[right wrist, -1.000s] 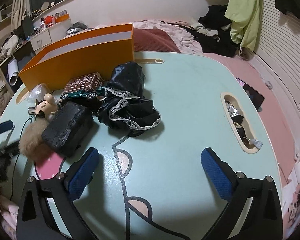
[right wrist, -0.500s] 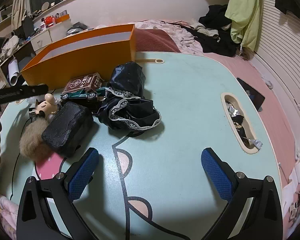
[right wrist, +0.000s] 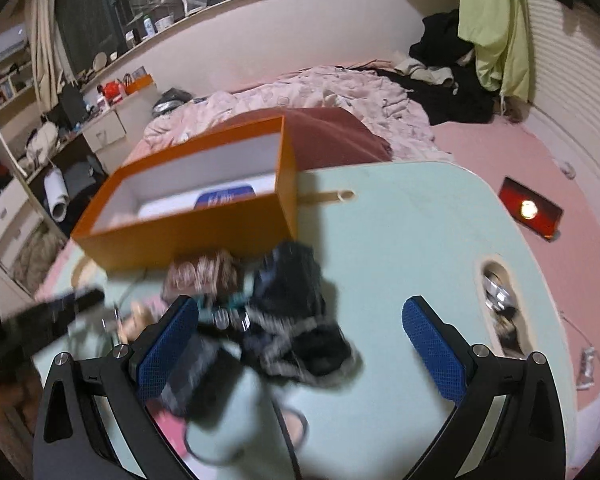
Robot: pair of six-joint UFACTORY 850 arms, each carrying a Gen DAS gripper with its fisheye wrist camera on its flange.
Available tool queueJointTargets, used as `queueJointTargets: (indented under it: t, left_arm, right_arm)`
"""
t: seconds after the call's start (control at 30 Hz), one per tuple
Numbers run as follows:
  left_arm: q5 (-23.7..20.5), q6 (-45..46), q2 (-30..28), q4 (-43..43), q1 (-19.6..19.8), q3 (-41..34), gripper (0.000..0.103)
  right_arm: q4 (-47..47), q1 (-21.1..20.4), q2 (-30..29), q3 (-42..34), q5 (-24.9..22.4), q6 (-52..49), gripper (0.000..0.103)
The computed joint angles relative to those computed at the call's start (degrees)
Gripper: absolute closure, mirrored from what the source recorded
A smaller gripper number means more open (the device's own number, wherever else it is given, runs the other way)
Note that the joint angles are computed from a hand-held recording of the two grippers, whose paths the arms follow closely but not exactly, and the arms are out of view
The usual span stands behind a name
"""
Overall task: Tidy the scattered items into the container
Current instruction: 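Grasp the clear plastic bag with the left gripper while the right gripper grasps the black lace cloth, then lower the plastic bag and lace cloth into the orange box and open both grippers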
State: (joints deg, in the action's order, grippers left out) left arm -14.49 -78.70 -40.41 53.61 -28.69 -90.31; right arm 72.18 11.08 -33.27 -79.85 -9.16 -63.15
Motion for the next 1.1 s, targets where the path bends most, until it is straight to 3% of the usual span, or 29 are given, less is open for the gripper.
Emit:
queueJointTargets:
  t: [0.03, 0.07, 0.1, 0.13, 0.17, 0.2, 0.5, 0.8, 0.97, 1.1]
  left_arm:
    - [0.2, -0.1, 0.1, -0.1, 0.0, 0.3, 0.072]
    - [0.3, -0.3, 0.2, 0.0, 0.1, 0.5, 0.072]
    - [0.3, -0.5, 0.3, 0.1, 0.1, 0.6, 0.072]
    - [0.4, -1.0, 0.4, 0.5, 0.1, 0.7, 0.072]
    - [0.6, -2.0, 0.5, 1.6, 0.1, 0.9, 0.072]
    - [0.8, -3.5, 0.7, 3.1, 0.1, 1.1, 0.072]
    - [1.9, -15.5, 2.8, 15.1, 0.0, 2.9, 0.072]
    - [3.1, -35.4, 4.4, 37.9, 0.4, 1.7, 0.072]
    - [3.0, -33.2, 2.4, 39.4, 0.7, -3.1, 0.072]
    - [3.2, -22.5, -0.5, 31.1, 1.3, -8.8, 0.072]
  right_arm:
    - [-4.0, -0.1, -0.9, -1.2, -1.1, 4.5, 0.01]
    - [-8.3, -0.3, -1.9, -2.5, -2.5, 9.1, 0.021]
    - [-10.7, -0.6, -3.0, -3.5, -4.1, 11.3, 0.04]
    - [-10.6, -1.2, -3.9, -4.5, -6.3, 11.3, 0.045]
    - [-8.2, -1.9, -4.2, -4.8, -8.4, 10.0, 0.063]
    - [-5.9, -2.4, -4.2, -4.6, -9.8, 8.7, 0.071]
    - [15.0, -4.3, 0.5, 1.5, -11.6, -11.6, 0.076]
    - [20.1, -3.5, 0.5, -2.4, -13.6, -18.8, 0.076]
    - [19.2, -2.2, -1.5, -6.1, -14.0, -19.3, 0.076]
    - [12.3, -0.6, -4.1, -10.8, -13.1, -15.1, 0.076]
